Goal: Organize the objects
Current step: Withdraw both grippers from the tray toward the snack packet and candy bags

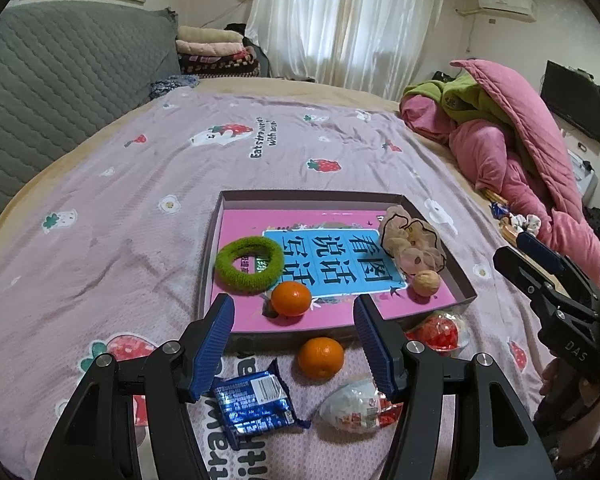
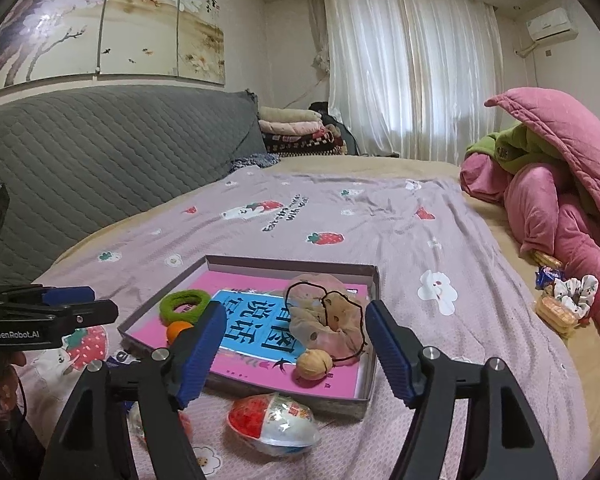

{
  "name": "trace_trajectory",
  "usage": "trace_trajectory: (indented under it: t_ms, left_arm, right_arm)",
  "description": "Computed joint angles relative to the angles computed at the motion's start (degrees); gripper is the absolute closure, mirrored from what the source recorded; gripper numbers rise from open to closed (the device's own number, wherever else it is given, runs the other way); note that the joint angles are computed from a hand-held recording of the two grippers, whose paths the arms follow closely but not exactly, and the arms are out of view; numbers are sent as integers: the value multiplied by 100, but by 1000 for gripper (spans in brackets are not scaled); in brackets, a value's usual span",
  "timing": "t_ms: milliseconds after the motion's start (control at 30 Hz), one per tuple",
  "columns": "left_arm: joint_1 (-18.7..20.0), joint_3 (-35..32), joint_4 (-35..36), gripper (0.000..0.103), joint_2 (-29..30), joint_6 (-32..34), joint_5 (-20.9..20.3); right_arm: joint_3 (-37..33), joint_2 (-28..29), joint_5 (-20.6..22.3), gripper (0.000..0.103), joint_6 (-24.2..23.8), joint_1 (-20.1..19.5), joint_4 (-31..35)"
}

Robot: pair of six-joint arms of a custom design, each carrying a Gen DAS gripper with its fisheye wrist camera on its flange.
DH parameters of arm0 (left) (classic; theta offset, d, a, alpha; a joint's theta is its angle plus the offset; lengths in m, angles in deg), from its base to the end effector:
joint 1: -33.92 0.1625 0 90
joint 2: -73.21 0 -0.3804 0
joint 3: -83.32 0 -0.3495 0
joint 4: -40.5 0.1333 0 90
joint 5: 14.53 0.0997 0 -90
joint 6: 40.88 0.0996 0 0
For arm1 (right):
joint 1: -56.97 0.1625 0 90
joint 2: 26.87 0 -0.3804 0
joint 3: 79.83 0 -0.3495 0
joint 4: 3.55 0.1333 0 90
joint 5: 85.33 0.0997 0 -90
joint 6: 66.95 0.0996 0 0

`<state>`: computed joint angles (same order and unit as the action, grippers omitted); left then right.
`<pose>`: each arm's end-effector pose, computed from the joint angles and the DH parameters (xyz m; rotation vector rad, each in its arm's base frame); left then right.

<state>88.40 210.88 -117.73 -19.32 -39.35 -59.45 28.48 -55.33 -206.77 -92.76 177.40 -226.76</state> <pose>-0.0615 -0.4369 0.3377 0.4770 2.3505 -0.9673 0.3354 -0.4104 0.0290 0.8225 -2.2513 1.2185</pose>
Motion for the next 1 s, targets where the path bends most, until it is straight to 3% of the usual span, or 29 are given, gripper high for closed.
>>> trace_trajectory:
  t_ms: [433, 833, 1000]
  left_arm:
    - [-87, 120, 225, 39, -258, -149, 77]
    - [-261, 367, 287, 39, -574, -254, 228]
    - [-301, 520, 327, 34, -724, -278, 279]
  right_arm:
    - [186, 151, 147, 27, -256, 207, -428]
    - [366, 171, -34, 24, -54, 336, -438]
    - [425, 180, -147, 24, 42, 394, -383]
